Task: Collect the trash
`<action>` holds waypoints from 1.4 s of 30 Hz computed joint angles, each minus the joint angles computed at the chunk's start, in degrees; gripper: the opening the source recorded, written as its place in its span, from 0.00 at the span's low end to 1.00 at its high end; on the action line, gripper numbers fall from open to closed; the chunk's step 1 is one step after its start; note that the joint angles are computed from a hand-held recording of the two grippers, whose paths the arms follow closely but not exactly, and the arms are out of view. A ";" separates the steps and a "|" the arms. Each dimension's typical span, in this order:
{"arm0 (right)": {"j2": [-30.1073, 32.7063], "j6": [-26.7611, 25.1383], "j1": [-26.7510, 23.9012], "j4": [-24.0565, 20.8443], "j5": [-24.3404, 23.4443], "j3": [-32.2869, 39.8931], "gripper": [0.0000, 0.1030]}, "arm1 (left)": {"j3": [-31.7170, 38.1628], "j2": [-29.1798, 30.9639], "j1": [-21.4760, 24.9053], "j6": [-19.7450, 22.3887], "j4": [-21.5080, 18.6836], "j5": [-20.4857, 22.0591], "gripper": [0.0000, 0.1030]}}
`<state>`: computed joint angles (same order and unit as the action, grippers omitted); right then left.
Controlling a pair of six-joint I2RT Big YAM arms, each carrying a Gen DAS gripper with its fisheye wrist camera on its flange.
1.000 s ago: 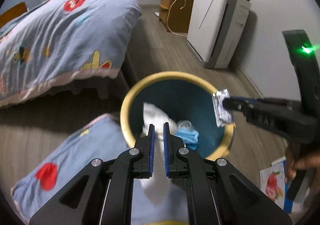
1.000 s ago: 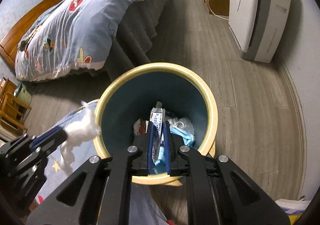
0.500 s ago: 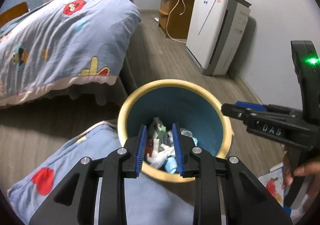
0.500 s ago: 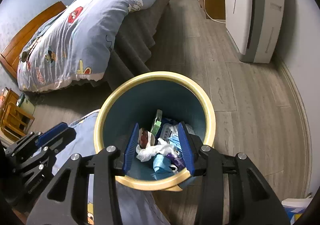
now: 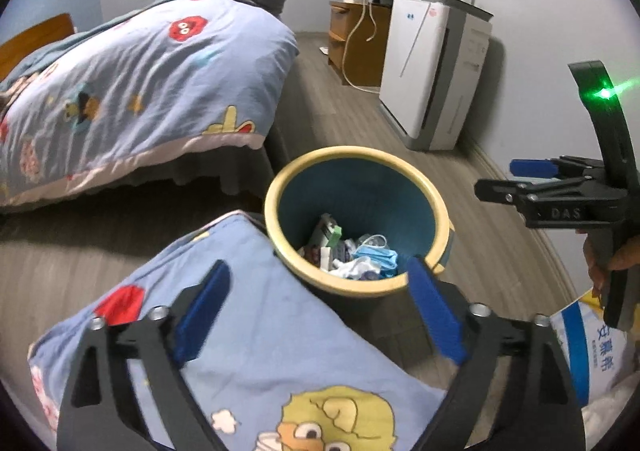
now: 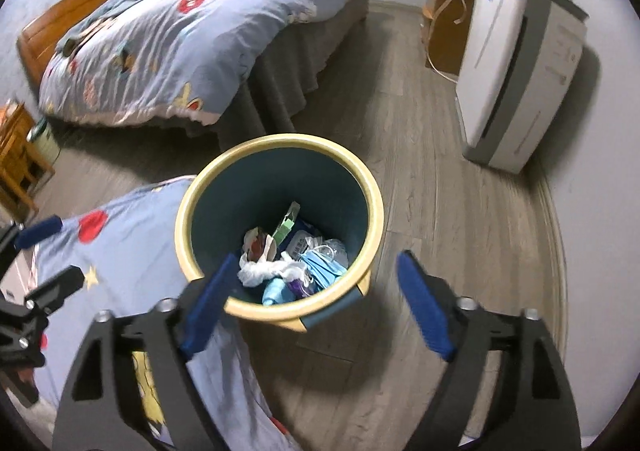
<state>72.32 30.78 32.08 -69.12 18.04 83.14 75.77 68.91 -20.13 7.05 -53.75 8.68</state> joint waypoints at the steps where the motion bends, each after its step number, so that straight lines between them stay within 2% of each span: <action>1: -0.59 -0.74 0.23 0.15 -0.21 -0.24 0.91 | -0.28 -0.66 -0.16 -0.40 -0.14 -0.09 0.91; 5: -2.78 -2.18 1.19 1.51 0.50 -1.23 0.94 | -2.07 -3.77 -1.47 -0.21 0.42 -1.42 0.93; 10: -5.25 -4.02 2.93 5.13 4.53 -2.36 0.94 | -4.62 -7.44 -4.09 0.79 3.19 -4.61 0.95; 15: -6.03 -6.17 4.38 7.08 7.41 -2.31 0.94 | -5.77 -8.18 -5.12 0.75 4.49 -5.93 0.95; 22: -5.68 -7.17 4.56 5.57 7.90 -2.17 0.94 | -5.87 -8.11 -4.63 -0.78 4.57 -5.56 0.95; 42: -5.07 -6.44 4.44 4.94 7.43 -2.50 0.94 | -5.28 -7.43 -3.80 -1.30 4.69 -5.31 0.95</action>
<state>67.25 24.34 36.52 -64.19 25.47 80.64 70.49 61.48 -23.93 5.76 -49.06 3.36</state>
